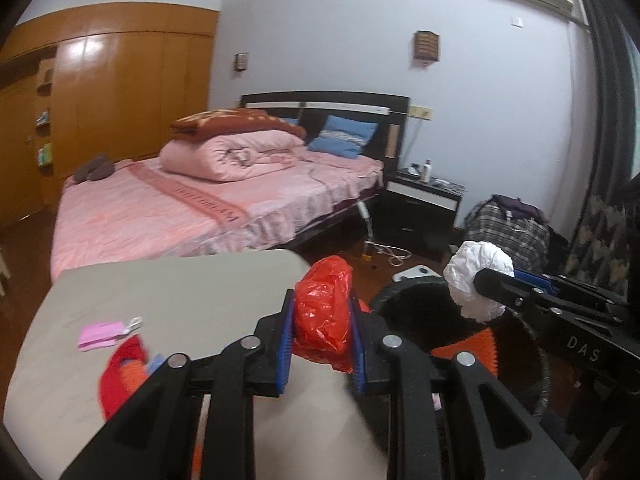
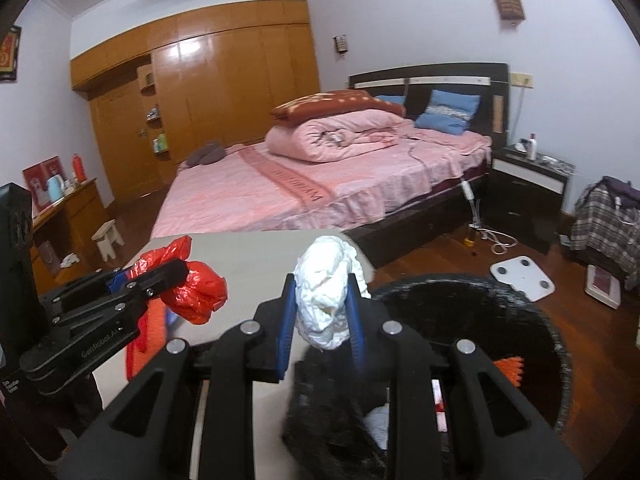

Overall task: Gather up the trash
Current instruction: 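Move bag and tissue over the bin and open both tools to drop them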

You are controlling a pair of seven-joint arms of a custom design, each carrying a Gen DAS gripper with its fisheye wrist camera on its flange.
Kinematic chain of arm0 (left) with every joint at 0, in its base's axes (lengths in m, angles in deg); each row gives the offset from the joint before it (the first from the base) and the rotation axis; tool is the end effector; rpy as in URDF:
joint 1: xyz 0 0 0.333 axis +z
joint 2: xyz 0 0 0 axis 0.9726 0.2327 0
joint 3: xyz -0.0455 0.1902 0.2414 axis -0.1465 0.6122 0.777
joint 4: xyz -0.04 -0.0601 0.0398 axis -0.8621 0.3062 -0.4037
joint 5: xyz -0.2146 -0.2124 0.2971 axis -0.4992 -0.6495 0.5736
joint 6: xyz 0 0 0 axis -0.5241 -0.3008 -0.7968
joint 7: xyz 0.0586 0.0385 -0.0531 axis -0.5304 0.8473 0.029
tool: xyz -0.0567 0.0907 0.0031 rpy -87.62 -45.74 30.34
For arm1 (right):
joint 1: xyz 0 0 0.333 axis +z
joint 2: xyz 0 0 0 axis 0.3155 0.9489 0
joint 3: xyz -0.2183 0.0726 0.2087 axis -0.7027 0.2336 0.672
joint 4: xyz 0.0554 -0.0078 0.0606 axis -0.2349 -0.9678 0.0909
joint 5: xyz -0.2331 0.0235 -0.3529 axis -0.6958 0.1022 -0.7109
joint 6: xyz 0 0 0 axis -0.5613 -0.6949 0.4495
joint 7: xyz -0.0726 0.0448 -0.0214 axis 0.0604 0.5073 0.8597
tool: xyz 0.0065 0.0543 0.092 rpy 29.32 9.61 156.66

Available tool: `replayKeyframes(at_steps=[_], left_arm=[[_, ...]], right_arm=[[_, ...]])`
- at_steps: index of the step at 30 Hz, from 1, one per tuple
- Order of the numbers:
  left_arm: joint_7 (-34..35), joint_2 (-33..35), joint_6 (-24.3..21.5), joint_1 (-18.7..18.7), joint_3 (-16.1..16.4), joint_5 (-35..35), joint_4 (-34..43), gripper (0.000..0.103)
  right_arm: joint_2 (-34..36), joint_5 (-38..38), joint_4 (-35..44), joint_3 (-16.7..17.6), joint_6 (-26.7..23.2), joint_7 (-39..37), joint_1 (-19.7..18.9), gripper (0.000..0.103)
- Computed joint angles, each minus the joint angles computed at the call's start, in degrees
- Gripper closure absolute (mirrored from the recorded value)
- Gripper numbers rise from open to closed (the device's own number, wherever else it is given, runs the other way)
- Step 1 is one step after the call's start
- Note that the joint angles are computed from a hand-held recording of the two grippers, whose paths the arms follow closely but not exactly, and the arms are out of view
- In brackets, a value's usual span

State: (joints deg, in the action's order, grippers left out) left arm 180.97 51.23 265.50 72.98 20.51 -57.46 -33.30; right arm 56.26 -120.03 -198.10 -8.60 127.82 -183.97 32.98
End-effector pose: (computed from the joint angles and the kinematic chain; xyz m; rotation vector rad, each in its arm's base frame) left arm 0.6163 -0.2254 0.4581 -1.3728 1.8447 -1.2073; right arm 0.5896 0.2291 0.4539 -1.6004 1.4386 -0.7177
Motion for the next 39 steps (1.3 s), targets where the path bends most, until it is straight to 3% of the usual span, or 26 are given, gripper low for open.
replayKeyframes(at_steps=[5, 25, 28, 29, 31, 35, 37, 39], left_arm=[[0.42, 2.90, -1.24, 1.75, -4.36, 1.46, 3.40, 0.079], [9.44, 13.40, -6.24, -4.35, -6.57, -1.99, 16.20, 0.079], [11.18, 14.67, -7.40, -4.67, -7.21, -2.92, 17.62, 0.073], [11.81, 15.06, -7.99, -4.77, -7.35, -3.18, 18.05, 0.064], [13.03, 15.60, -8.37, -4.38, -7.89, -4.11, 18.59, 0.055], [13.83, 15.18, -8.63, -4.99, -6.76, -6.10, 18.49, 0.046], [13.56, 14.50, -8.17, -5.80, -5.26, -6.75, 18.00, 0.040], [12.32, 13.13, -6.77, -8.04, -1.78, -6.90, 16.67, 0.027]], right_arm=[[-2.88, -4.19, -3.01, -0.12, -2.10, 4.30, -1.52, 0.080], [-8.01, -7.78, -11.21, 0.48, -7.66, 10.16, -7.73, 0.077], [-8.07, -7.72, -11.94, 0.29, -8.31, 10.45, -8.29, 0.075], [-8.07, -7.61, -12.21, 0.26, -8.66, 10.47, -8.43, 0.073], [-8.10, -6.94, -12.51, 0.30, -9.26, 10.07, -8.56, 0.063], [-8.17, -7.78, -12.59, 0.30, -10.34, 10.89, -8.75, 0.039], [-8.60, -8.89, -12.86, 0.50, -11.31, 12.29, -8.63, 0.018], [-8.98, -9.00, -13.06, 0.77, -12.10, 12.62, -8.42, 0.009]])
